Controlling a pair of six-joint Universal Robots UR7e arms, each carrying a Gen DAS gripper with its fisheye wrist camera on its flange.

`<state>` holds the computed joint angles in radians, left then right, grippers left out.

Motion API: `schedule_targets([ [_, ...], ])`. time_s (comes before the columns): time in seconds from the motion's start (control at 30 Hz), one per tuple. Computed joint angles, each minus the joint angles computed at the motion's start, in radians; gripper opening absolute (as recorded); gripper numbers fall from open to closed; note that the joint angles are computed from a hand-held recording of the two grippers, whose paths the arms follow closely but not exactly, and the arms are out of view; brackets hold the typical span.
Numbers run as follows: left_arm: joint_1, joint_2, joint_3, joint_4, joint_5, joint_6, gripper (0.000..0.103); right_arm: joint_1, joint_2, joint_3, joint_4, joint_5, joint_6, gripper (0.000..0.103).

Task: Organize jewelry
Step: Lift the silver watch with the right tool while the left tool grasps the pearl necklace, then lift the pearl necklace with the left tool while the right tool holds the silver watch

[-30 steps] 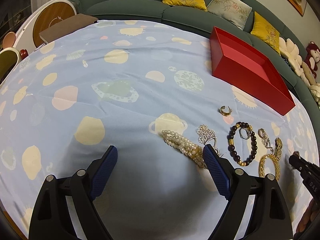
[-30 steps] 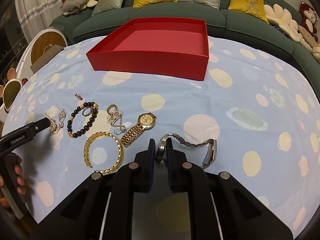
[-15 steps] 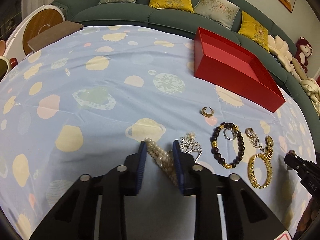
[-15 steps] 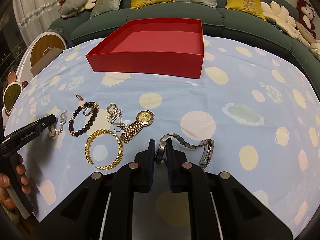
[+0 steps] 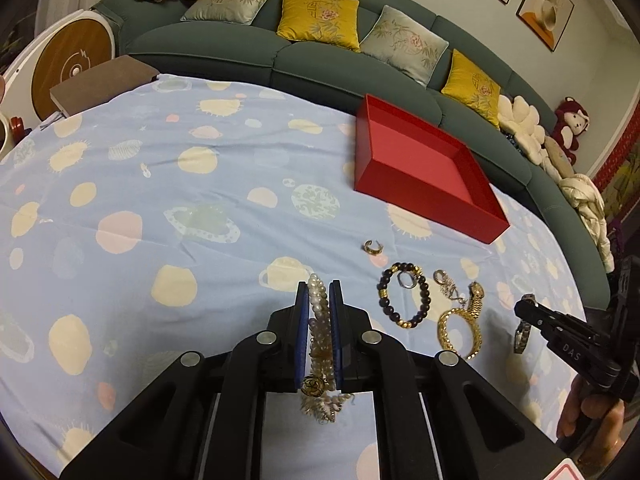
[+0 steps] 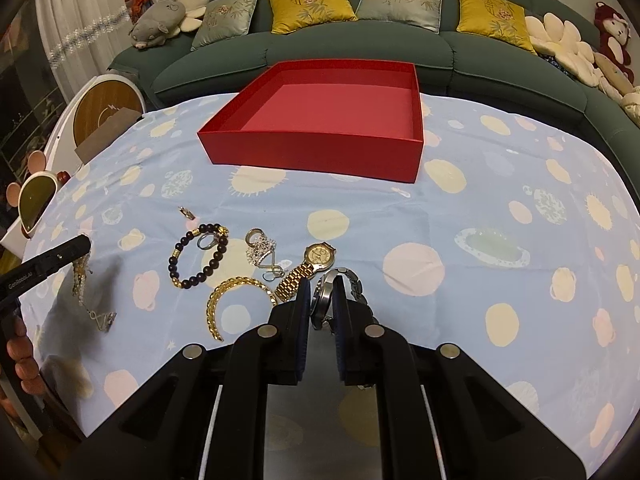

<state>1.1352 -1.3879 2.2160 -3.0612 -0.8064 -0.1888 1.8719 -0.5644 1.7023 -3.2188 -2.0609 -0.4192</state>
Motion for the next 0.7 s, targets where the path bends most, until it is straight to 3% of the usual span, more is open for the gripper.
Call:
schedule_targets([
  [0.2,-0.023,-0.057,0.007,-0.013,-0.073,0.007,0.005,0.01,-0.013,0.007,-0.022,0.023,0.011,0.01],
  [0.63,0.015,-0.007,-0.022,0.075,-0.042,-0.037,0.005,0.016,-0.005,0.003,-0.006,0.025,0.009,0.01],
  [0.7,0.004,0.003,-0.012,0.067,0.0,-0.017,0.005,0.014,-0.005,0.005,-0.005,0.02,0.008,0.01],
])
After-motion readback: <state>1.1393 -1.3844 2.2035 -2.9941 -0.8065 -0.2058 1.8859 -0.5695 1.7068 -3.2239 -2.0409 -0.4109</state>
